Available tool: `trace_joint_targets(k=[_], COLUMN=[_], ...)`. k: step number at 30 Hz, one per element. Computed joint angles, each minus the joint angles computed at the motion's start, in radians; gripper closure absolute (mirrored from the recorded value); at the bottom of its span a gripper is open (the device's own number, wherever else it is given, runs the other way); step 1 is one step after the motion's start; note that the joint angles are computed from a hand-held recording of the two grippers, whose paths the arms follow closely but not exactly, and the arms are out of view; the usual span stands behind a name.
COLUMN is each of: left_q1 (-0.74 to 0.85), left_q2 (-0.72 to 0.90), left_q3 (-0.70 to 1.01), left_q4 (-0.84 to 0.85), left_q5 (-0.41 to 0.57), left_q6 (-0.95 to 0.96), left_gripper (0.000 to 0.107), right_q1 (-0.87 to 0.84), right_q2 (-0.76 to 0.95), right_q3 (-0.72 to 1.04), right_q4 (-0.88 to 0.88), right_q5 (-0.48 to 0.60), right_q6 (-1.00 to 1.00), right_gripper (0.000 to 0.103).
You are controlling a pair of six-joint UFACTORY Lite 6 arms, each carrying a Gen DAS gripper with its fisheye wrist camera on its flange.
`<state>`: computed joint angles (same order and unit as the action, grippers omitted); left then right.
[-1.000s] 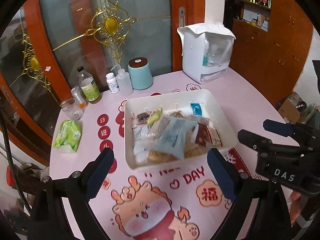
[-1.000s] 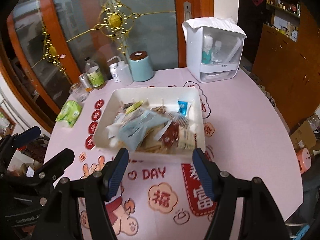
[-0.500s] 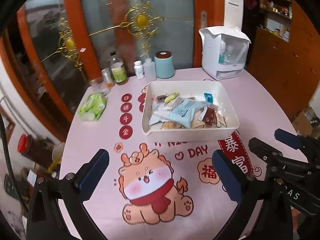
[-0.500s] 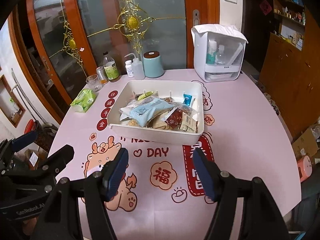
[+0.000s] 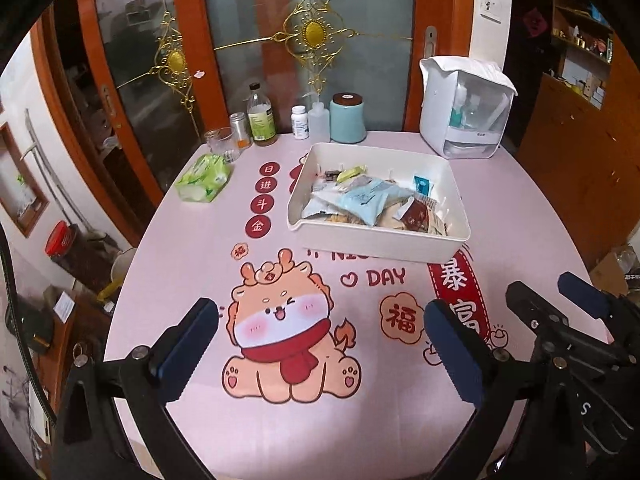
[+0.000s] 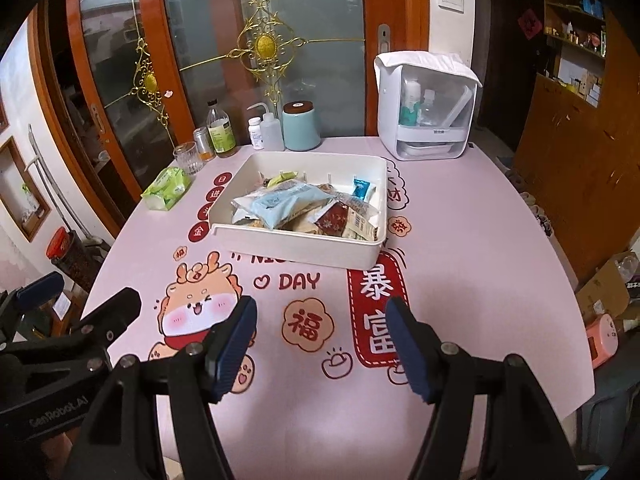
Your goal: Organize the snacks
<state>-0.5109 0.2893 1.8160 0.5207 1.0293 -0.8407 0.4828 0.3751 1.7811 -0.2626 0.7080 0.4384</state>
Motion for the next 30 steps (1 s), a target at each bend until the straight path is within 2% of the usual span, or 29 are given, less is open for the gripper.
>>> trace_joint_targets(k=[9,30], left_q1=[-0.053,-0.045], left_q2=[-0.04,-0.085], left_q3=[-0.065,-0.121], left_q4=[0.026,0.002], left_q5=[0.021,0.03], left_q6=[-0.087,-0.067], left_gripper=[0.005,0.005], right_q1=[-0.012,0.024], right_q2=[-0.06,-0.099], right_q3=[-0.076,-0.138], right_q4=[0.024,0.005], right_q5=[-0.022,-0.028], right_q6=[-0.012,0.051], right_gripper=[0.035,0.035])
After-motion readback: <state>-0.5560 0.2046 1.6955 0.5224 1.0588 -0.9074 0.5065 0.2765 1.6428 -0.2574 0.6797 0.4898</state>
